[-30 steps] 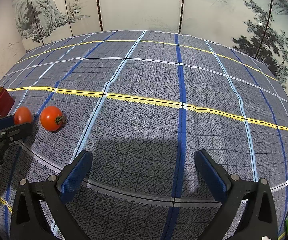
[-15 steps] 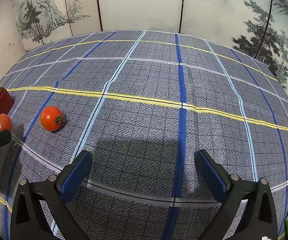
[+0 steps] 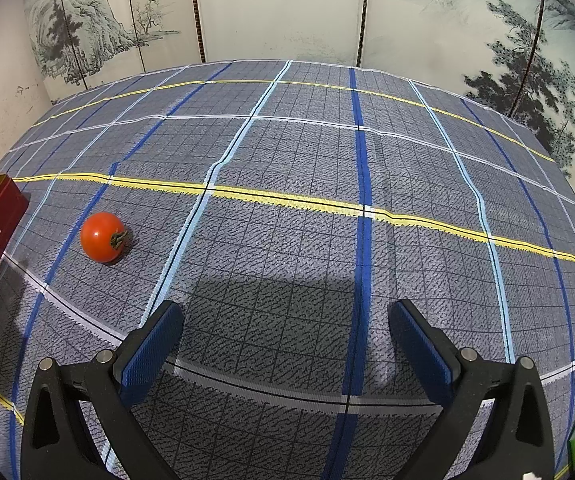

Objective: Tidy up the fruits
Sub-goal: 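Lift the red tomato with the left tool and carry it over the tin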

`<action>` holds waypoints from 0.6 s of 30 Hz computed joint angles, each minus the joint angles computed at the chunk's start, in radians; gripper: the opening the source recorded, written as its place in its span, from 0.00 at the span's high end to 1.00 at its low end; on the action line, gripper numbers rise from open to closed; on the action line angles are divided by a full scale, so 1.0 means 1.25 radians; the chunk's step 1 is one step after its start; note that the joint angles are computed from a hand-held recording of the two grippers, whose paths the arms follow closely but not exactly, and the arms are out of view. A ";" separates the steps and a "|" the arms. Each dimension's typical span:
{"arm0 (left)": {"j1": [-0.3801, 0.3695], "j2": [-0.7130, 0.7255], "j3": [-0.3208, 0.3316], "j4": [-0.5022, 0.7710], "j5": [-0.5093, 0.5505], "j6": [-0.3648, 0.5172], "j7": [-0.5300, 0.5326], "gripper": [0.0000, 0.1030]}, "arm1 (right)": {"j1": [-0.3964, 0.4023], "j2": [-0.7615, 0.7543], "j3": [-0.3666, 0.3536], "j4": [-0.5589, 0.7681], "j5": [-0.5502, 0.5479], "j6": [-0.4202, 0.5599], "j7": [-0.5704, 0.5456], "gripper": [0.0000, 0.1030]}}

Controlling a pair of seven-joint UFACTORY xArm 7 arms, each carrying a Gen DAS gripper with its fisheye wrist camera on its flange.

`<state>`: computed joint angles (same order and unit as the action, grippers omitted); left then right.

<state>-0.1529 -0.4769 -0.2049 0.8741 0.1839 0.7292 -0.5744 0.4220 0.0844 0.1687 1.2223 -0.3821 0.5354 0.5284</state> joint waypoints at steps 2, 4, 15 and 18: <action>0.002 -0.015 0.003 -0.008 -0.002 0.003 -0.003 0.66 | 0.000 0.000 0.000 0.000 0.000 0.000 0.000 0.00; 0.005 -0.032 0.007 -0.015 -0.005 0.013 -0.004 0.66 | 0.000 0.001 0.000 0.001 0.000 0.000 0.000 0.00; 0.031 -0.147 0.038 -0.067 -0.028 0.063 0.032 0.66 | 0.000 0.000 0.000 0.000 0.000 0.000 0.000 0.00; 0.043 -0.188 0.053 -0.087 -0.038 0.085 0.049 0.66 | 0.000 0.000 0.000 0.000 0.000 0.000 0.000 0.00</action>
